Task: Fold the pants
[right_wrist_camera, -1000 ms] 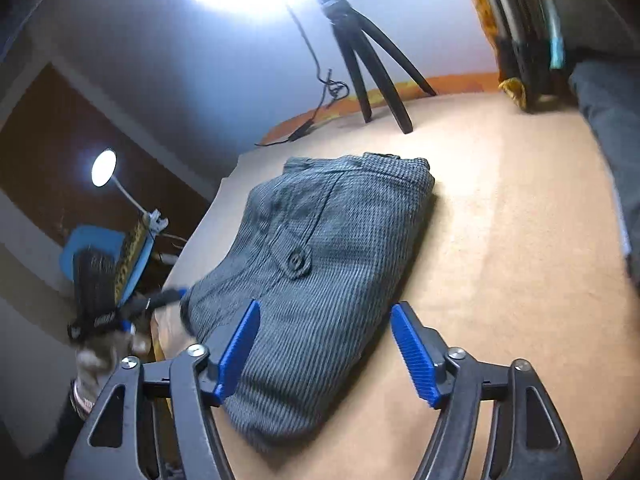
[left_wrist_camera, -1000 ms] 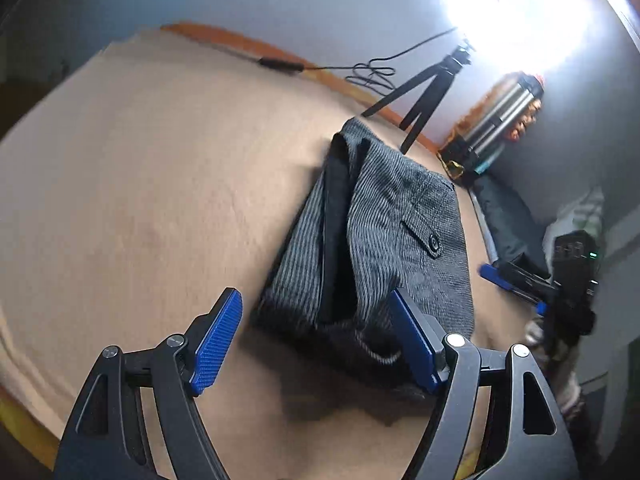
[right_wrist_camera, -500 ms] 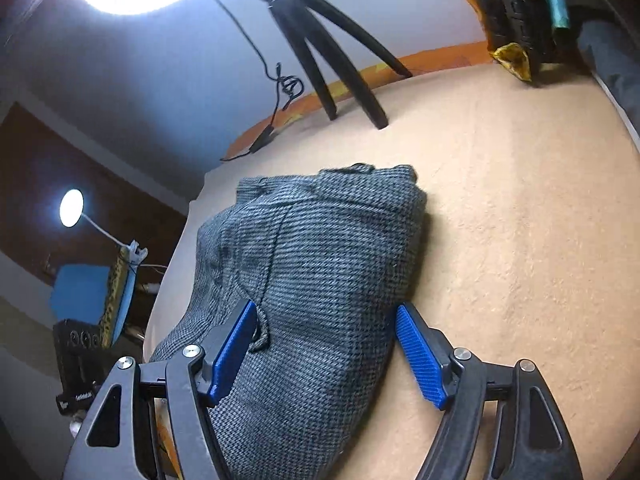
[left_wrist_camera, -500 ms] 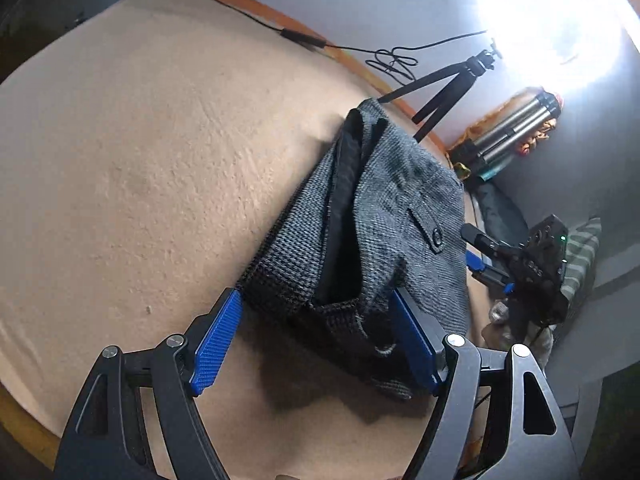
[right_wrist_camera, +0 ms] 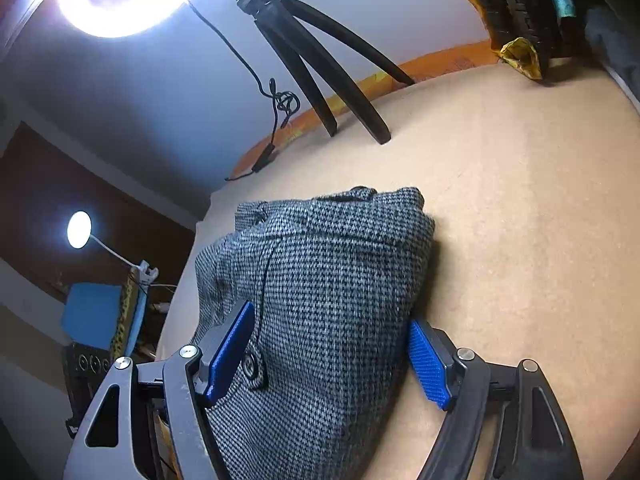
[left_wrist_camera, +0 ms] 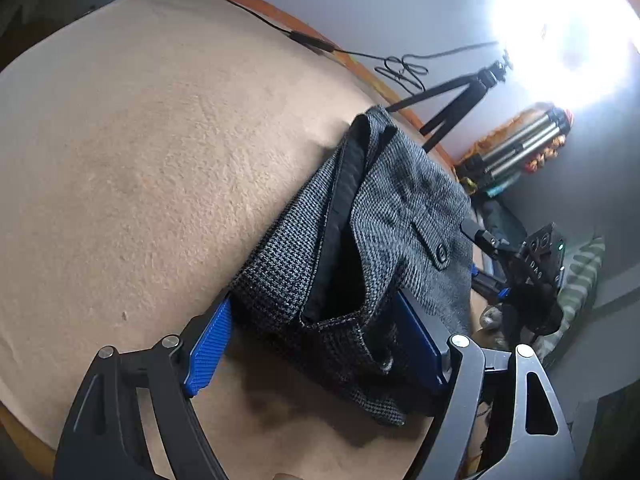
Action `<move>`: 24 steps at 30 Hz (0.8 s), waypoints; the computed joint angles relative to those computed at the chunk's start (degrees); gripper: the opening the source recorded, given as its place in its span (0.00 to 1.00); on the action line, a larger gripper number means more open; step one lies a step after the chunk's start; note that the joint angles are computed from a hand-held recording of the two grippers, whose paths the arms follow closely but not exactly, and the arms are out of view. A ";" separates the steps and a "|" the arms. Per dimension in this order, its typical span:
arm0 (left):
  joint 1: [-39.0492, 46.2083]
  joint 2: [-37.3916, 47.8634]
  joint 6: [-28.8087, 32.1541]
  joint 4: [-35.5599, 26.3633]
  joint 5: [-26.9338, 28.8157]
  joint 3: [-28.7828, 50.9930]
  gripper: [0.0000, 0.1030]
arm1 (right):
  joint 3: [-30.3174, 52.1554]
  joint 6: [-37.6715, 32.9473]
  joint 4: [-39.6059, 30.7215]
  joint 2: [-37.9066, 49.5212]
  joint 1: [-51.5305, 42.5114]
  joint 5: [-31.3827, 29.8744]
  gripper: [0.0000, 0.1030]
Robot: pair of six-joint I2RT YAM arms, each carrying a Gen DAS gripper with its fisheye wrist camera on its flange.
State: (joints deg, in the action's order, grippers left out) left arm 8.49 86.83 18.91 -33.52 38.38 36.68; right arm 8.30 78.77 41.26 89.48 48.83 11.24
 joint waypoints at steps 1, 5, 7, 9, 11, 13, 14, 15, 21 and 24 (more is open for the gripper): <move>0.34 -0.22 -0.36 -0.17 0.57 -0.01 0.77 | -0.50 -0.01 2.09 0.96 -0.51 -0.34 0.75; -0.58 0.81 -2.00 2.50 0.85 -0.78 0.77 | -0.70 -1.06 5.68 3.32 -1.07 -0.61 0.75; -0.75 0.91 -4.23 4.77 2.03 -1.60 0.79 | -0.70 -1.22 6.12 3.61 -1.01 -0.34 0.75; -0.84 1.36 -5.79 6.03 3.15 -1.79 0.79 | -0.61 -1.07 6.22 3.62 -0.95 -0.29 0.75; -1.24 1.36 -7.27 7.60 3.76 -2.29 0.78 | -0.80 -1.15 7.22 4.19 -0.84 -0.22 0.75; -2.51 0.54 -8.91 9.56 3.37 -3.20 0.78 | -0.78 -1.04 7.59 4.65 -0.64 0.20 0.73; -3.14 0.18 -9.35 10.34 2.91 -3.47 0.78 | -0.64 -0.96 7.48 4.77 -0.59 0.37 0.72; -3.89 -0.25 -10.04 11.35 2.25 -3.84 0.75 | -0.28 -0.78 6.50 4.49 -0.36 0.74 0.71; -8.10 -3.19 -11.36 15.32 -1.78 -5.76 0.26 | 2.84 0.33 -2.34 2.67 1.21 3.05 0.43; -10.64 -7.52 -10.64 16.56 -3.95 -7.76 0.22 | 4.72 -0.13 -7.68 0.63 2.67 4.96 0.32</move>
State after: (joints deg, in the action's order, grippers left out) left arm -2.16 79.31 8.27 -16.96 34.43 28.92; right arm 13.03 78.64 33.59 90.12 51.50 16.20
